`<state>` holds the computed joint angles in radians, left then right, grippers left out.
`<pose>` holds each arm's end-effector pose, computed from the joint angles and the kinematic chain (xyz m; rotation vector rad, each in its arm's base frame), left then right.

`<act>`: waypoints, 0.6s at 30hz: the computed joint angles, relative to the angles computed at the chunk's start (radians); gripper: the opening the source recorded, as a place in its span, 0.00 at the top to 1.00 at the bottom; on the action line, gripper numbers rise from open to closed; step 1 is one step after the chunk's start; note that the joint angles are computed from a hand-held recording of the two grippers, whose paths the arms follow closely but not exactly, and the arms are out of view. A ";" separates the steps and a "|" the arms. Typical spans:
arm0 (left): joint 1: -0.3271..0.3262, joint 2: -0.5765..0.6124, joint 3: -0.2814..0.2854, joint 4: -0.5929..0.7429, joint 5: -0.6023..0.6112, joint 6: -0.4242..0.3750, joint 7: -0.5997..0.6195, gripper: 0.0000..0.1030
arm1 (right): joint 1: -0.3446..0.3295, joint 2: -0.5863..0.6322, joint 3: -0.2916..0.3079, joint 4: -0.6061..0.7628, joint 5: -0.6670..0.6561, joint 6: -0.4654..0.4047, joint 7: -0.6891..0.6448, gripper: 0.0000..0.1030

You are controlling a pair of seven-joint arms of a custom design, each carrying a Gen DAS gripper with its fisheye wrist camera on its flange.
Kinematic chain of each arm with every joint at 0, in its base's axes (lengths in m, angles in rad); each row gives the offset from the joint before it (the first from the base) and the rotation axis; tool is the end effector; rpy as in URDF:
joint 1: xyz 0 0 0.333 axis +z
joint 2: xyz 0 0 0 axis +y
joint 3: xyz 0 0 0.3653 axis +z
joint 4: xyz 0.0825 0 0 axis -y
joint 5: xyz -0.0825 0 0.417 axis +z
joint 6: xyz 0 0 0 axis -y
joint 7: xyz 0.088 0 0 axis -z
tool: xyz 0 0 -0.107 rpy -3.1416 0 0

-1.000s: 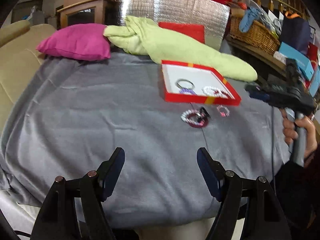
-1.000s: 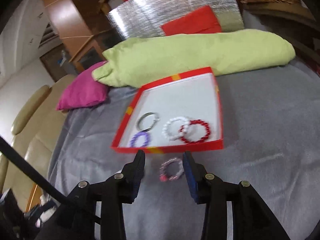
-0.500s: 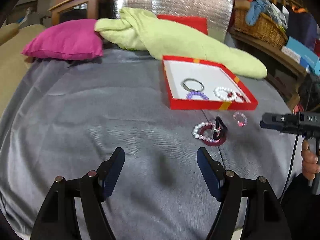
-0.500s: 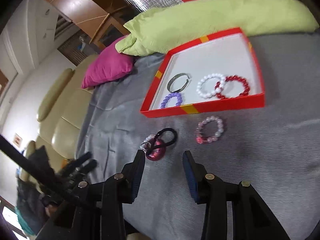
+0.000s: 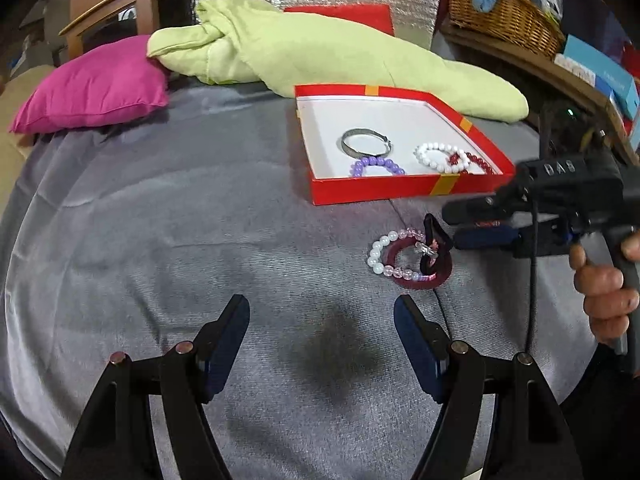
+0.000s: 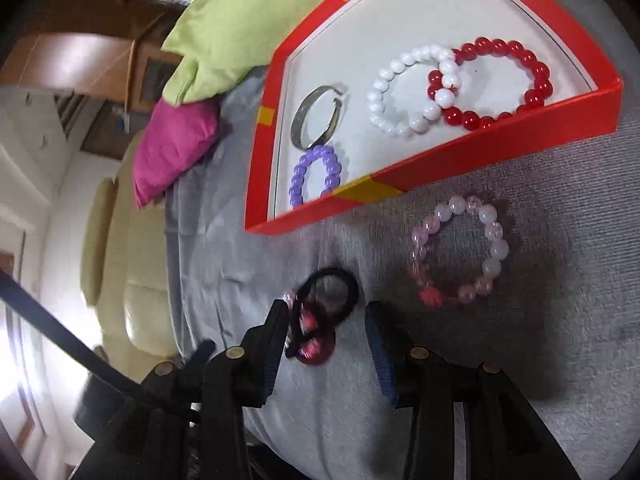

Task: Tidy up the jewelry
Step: 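Withdraw left tool from the box while right tool reaches the black keyring, then grasp the black keyring hook with right tool and lift it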

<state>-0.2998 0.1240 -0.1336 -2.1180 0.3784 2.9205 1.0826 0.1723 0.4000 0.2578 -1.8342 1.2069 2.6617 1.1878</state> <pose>0.5702 -0.2862 0.4601 -1.5880 2.1065 -0.7912 0.6636 0.2549 0.3757 -1.4153 1.7919 0.4571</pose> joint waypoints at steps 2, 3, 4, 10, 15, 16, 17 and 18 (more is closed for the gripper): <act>0.011 0.007 -0.018 0.004 -0.050 0.007 0.048 0.27 | 0.002 0.008 0.000 0.011 -0.001 0.009 0.003 0.58; 0.016 0.011 -0.026 0.006 -0.080 0.008 0.076 0.27 | 0.014 0.012 -0.007 0.015 -0.028 0.026 0.020 0.64; 0.024 0.016 -0.040 0.009 -0.127 0.010 0.118 0.27 | 0.035 0.016 -0.022 0.019 -0.086 0.053 0.058 0.81; 0.068 0.042 -0.117 0.025 -0.442 0.026 0.366 0.32 | 0.036 -0.007 -0.006 -0.014 -0.265 0.141 0.151 0.98; 0.059 0.064 -0.128 0.052 -0.587 0.017 0.475 0.38 | -0.032 -0.077 0.060 -0.082 -0.164 0.176 0.019 0.98; 0.051 0.070 -0.123 0.061 -0.595 0.007 0.475 0.38 | -0.034 -0.086 0.058 -0.089 -0.150 0.169 0.000 0.98; 0.047 0.075 -0.119 0.067 -0.606 0.000 0.473 0.38 | -0.037 -0.092 0.054 -0.091 -0.137 0.147 -0.014 0.98; 0.040 0.079 -0.112 0.073 -0.607 -0.001 0.465 0.38 | -0.045 -0.091 0.051 -0.084 -0.109 0.107 -0.026 0.94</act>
